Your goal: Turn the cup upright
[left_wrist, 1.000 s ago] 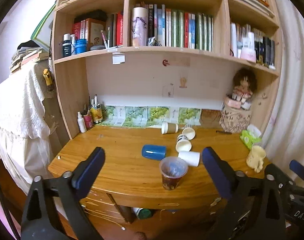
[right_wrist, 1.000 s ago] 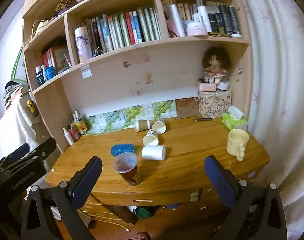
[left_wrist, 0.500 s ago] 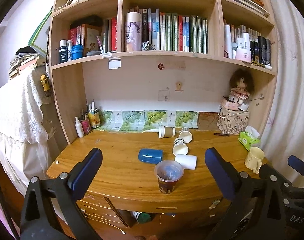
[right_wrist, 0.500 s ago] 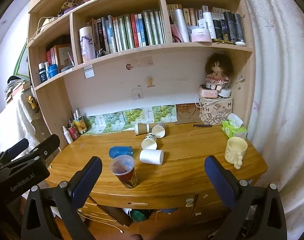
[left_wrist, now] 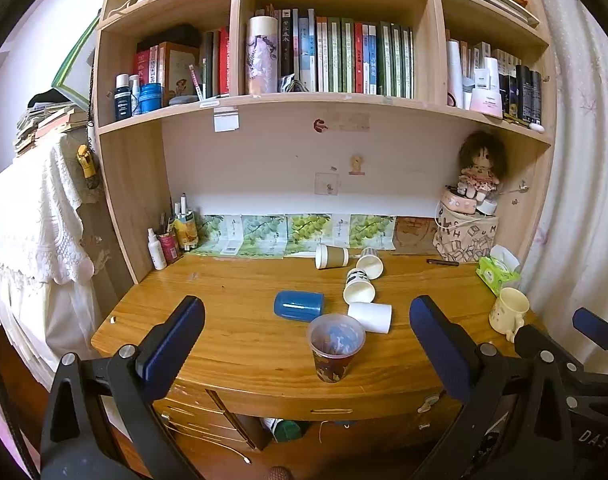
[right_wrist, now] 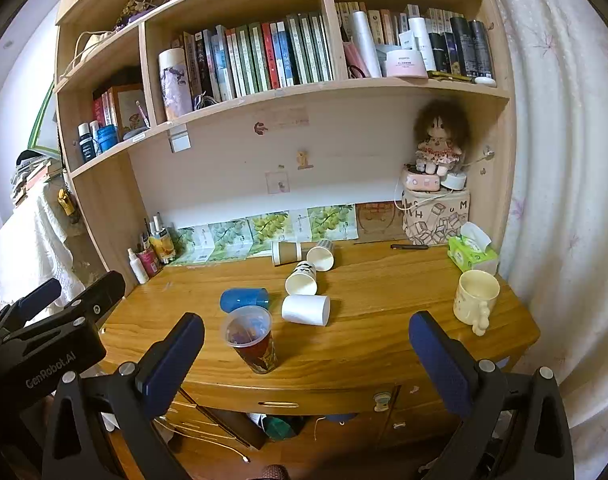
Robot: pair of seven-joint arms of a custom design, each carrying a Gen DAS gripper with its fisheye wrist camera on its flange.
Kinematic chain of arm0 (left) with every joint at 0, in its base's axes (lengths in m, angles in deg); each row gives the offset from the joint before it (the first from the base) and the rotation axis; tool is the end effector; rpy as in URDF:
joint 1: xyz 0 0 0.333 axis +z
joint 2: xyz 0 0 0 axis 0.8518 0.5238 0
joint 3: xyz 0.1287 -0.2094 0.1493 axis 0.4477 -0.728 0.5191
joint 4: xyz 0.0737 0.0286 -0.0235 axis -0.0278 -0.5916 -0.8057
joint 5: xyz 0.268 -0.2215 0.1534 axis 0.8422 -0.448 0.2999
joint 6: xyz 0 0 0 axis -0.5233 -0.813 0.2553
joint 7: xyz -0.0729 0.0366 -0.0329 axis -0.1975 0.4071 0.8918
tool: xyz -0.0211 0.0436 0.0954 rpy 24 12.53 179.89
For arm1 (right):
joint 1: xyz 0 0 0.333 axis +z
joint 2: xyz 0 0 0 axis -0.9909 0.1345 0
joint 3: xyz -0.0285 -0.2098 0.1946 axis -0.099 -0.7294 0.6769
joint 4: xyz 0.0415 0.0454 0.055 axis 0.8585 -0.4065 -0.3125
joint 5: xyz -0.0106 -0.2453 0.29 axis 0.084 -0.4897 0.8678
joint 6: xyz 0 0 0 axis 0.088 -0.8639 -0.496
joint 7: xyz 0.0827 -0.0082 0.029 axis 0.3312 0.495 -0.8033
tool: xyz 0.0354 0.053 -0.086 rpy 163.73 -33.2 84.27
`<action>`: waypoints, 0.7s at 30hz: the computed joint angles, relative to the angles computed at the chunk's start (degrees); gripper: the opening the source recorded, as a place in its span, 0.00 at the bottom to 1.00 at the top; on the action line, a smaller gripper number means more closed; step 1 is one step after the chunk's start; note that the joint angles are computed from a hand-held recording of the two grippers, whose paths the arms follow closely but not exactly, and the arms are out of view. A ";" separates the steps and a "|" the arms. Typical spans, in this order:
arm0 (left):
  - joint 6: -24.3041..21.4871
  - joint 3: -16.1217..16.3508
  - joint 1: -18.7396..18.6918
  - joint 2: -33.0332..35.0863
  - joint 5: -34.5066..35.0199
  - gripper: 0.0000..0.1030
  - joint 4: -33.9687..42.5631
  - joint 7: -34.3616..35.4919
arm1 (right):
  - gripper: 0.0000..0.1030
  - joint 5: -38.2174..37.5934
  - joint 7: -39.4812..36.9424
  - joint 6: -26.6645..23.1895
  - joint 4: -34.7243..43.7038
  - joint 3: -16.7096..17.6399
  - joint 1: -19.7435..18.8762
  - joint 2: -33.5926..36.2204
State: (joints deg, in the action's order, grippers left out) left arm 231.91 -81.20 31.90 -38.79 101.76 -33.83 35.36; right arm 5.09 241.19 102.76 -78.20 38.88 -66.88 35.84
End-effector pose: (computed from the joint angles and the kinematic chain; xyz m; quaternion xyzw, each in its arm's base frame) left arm 0.5493 -0.3855 0.7216 -0.4748 0.6937 -0.4479 0.3045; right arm 0.4649 0.2491 0.7150 -0.4591 0.7221 -0.3892 0.3410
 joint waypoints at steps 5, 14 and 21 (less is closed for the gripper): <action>0.16 -0.51 0.40 0.26 -1.45 1.00 0.20 1.46 | 1.00 0.69 -0.28 0.15 -0.06 -0.20 0.00 -0.01; -0.08 -0.39 0.41 -0.03 -1.95 1.00 -0.09 1.49 | 1.00 1.39 -0.63 -0.24 0.23 -0.27 0.20 0.28; -0.64 -0.40 0.46 -0.19 -1.98 1.00 -0.14 1.07 | 1.00 3.16 -1.68 -0.20 0.30 -0.58 0.41 0.52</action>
State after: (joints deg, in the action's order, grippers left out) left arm 231.27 -81.60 32.37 -38.98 99.78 -33.97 36.43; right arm 8.25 239.51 102.56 -77.90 38.30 -66.47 36.36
